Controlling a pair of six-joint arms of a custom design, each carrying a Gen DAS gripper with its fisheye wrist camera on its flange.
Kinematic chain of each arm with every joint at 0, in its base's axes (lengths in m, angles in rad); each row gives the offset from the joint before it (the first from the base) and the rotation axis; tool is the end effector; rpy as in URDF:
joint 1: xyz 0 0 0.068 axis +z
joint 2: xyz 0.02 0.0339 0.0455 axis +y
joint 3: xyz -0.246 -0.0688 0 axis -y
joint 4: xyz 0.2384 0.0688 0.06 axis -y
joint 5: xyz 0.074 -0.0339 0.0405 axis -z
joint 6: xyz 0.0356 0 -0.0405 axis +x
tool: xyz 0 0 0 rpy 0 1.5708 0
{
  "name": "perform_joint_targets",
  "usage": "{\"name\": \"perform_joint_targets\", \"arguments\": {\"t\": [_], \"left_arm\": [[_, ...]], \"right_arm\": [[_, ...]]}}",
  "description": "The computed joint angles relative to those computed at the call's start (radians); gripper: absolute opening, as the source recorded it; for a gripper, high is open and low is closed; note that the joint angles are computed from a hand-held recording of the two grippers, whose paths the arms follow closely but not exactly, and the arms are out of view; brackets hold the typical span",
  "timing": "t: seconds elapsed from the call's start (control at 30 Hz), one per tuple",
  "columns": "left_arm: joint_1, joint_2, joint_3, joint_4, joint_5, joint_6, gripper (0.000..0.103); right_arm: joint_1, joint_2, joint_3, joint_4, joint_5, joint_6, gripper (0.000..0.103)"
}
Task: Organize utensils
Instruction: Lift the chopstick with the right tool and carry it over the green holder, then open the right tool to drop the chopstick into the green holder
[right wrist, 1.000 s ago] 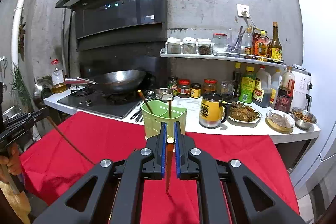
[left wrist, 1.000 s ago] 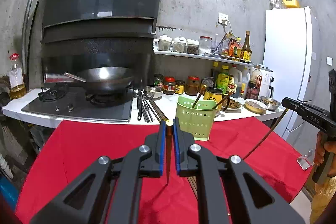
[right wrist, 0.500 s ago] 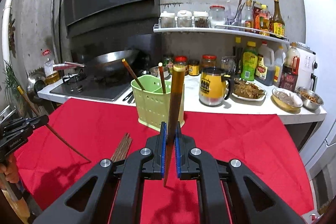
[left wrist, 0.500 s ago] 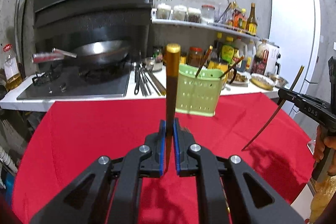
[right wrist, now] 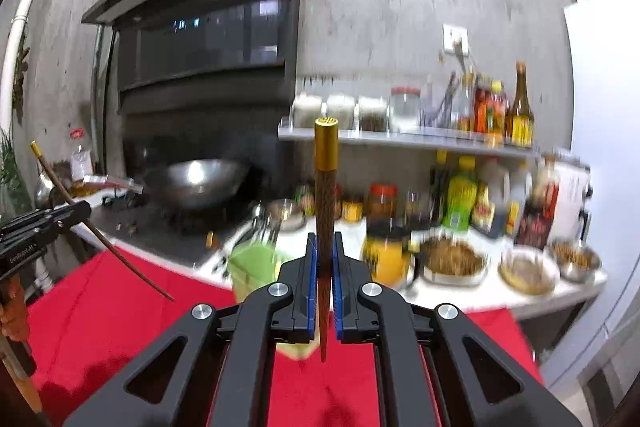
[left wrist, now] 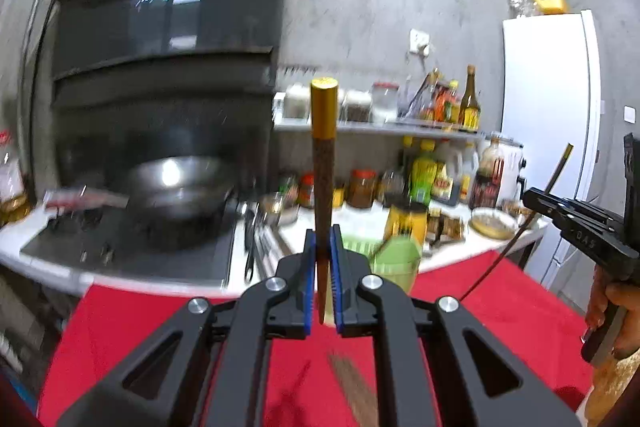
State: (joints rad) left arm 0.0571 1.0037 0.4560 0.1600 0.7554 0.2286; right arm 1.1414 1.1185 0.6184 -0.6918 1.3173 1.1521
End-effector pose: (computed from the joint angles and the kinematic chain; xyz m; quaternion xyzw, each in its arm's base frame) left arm 0.2162 -0.0121 0.2103 0.2710 0.7511 -0.2292 0.5566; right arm 0.1067 0.1503 0.1961 0.1194 0.7760 -0.1116 0.6091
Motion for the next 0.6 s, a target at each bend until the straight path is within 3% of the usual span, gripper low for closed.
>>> {"name": "perform_joint_targets", "arguments": {"t": [0.03, 0.1, 0.23, 0.43, 0.6], "left_arm": [[-0.046, 0.036, 0.032, 0.040, -0.031, -0.036, 0.006], [-0.111, 0.096, 0.086, 0.079, -0.076, -0.071, 0.006], [-0.225, 0.262, 0.206, 0.154, -0.159, -0.133, 0.006], [-0.325, 0.531, 0.353, 0.181, -0.218, -0.136, 0.006], [-0.368, 0.689, 0.431, 0.161, -0.255, -0.106, 0.006]], "right_arm": [[-0.037, -0.043, -0.021, 0.123, 0.004, -0.152, 0.007], [-0.130, -0.123, -0.094, 0.487, -0.023, -0.528, 0.007], [-0.291, -0.147, -0.164, 0.864, -0.174, -0.826, 0.007], [-0.513, 0.010, -0.185, 0.996, -0.456, -0.775, 0.007], [-0.609, 0.167, -0.185, 1.059, -0.592, -0.714, 0.007]]}}
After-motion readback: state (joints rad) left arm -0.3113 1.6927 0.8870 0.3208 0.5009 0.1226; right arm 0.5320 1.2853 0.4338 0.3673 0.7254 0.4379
